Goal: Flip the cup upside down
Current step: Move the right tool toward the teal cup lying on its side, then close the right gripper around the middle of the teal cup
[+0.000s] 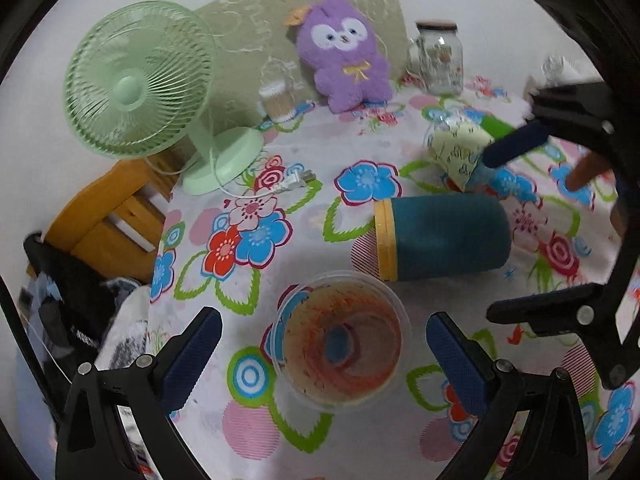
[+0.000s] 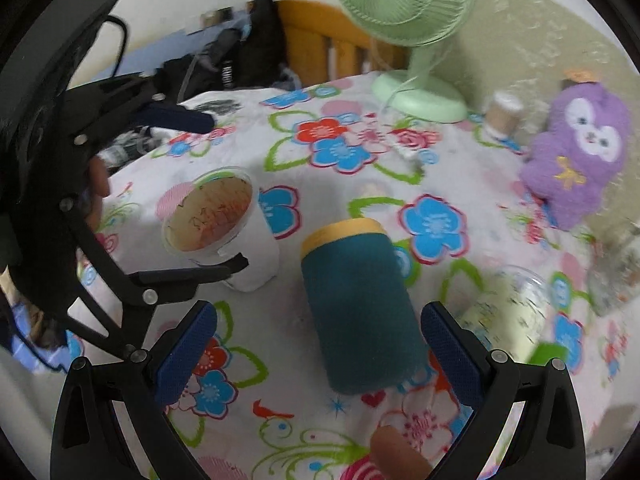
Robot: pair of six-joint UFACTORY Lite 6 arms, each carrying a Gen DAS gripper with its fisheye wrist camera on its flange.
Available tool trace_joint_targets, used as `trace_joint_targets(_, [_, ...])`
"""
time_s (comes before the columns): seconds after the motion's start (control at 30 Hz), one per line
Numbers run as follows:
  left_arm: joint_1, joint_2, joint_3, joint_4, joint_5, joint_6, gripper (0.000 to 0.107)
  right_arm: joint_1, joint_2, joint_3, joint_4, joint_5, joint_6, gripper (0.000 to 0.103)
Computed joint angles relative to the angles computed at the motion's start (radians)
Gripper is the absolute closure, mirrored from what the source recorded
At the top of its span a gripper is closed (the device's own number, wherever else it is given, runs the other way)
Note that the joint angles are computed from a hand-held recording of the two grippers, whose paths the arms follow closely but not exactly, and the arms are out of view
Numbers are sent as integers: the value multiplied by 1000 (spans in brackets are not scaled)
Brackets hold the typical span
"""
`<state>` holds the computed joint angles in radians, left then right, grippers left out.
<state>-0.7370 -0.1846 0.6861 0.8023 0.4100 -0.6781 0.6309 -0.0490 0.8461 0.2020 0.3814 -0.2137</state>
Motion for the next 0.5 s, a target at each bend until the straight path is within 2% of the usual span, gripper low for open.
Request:
trace_joint_targets(0.17, [32, 108, 91, -108, 6, 139, 4, -93, 114, 61, 246, 27, -311, 1])
trace_joint_targets(0.33, [19, 171, 130, -74, 21, 123, 4, -120, 207, 128, 288, 61, -426, 2])
trace_joint_targets(0.4, [15, 183, 137, -78, 24, 119, 4, -136, 246, 159, 304, 100, -465, 6])
trace_joint_targets(0.5, [22, 203, 144, -71, 23, 113, 4, -162, 308, 208, 336, 173, -540, 6])
